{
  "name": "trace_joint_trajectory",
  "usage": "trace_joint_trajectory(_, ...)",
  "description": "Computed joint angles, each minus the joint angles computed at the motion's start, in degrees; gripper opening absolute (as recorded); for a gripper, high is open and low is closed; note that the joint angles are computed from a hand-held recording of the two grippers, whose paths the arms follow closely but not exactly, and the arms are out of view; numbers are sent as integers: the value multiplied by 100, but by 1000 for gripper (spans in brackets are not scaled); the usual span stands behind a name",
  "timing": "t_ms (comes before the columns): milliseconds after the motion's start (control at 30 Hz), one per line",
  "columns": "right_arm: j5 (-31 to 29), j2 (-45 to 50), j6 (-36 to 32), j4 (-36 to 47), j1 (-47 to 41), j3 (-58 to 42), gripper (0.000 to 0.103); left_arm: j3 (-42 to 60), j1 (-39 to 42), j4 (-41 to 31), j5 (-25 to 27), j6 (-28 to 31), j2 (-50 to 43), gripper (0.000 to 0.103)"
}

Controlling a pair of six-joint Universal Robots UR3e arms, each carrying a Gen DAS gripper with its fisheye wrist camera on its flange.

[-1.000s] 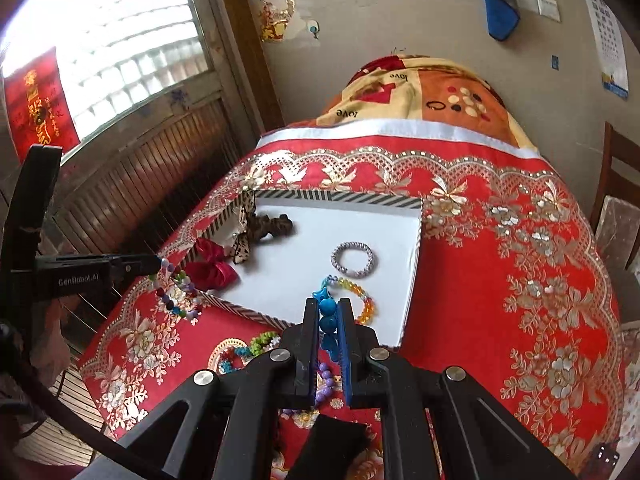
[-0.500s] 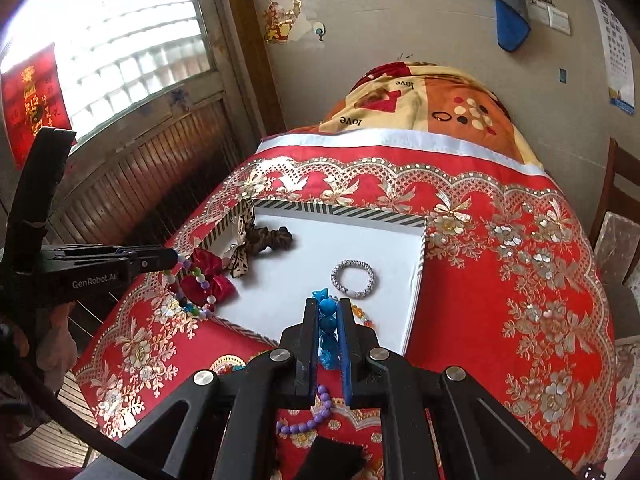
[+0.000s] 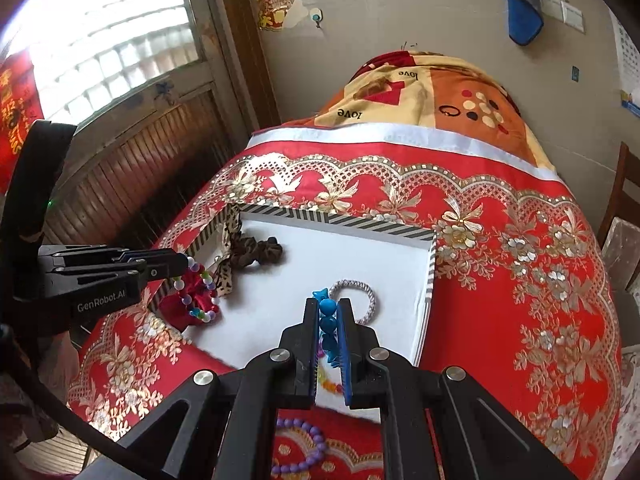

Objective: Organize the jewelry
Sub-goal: 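Carry both bracelets over the tray and open both tools to drop them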

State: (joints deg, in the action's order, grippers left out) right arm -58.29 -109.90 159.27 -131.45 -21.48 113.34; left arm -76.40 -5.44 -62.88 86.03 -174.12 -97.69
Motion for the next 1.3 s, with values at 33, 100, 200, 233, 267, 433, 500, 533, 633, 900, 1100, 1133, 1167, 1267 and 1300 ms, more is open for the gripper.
trace_joint_trajectory(33,-44,116,49,-67,54,-64,8,59,-8,19,7,-19,-68,9)
trace_joint_trajectory(100,-108,317,120,-177,139,-173,8,227,-25,3,13,-28,-232,9)
trace_joint_trajectory(200,-186,610,193,-304,242,-352,8,415,-43,-22,24,-34,-421,9)
trace_joint_trajectory(233,-198,684,202,-326,257,-402,8,478,-48,-28,30,-33,-489,9)
trace_joint_trajectory(267,-227,762,228,-356,293,-456,8,547,-55,-46,35,-41,-554,9)
trace_joint_trajectory(433,-376,1192,298,-440,408,-769,8,996,-87,-190,12,-66,-952,9)
trace_joint_trajectory(500,-424,1382,318,-466,433,-903,8,1241,-124,-255,2,-71,-1162,9)
trace_joint_trajectory(533,-439,1451,326,-469,440,-952,8,1381,-141,-304,-2,-75,-1277,9)
trace_joint_trajectory(633,-466,1747,365,-459,462,-1187,8,1867,-191,-494,-17,-130,-1662,9)
trace_joint_trajectory(900,-552,2532,408,-377,531,-1942,8,3482,-268,-1117,-124,-268,-2755,9)
trace_joint_trajectory(1100,-401,3225,519,-254,564,-2578,8,4889,-207,-1786,-335,-393,-3690,9)
trace_joint_trajectory(1133,-413,3395,550,-246,594,-2718,8,5037,-186,-1857,-338,-405,-3792,9)
trace_joint_trajectory(1167,-439,3514,566,-240,613,-2819,8,5227,-166,-1945,-323,-420,-3919,9)
trace_joint_trajectory(1267,-595,3953,646,-209,675,-3227,8,5489,-91,-2001,-193,-422,-4154,9)
trace_joint_trajectory(1300,-681,4105,674,-214,696,-3367,8,5500,-62,-1975,-129,-423,-4204,9)
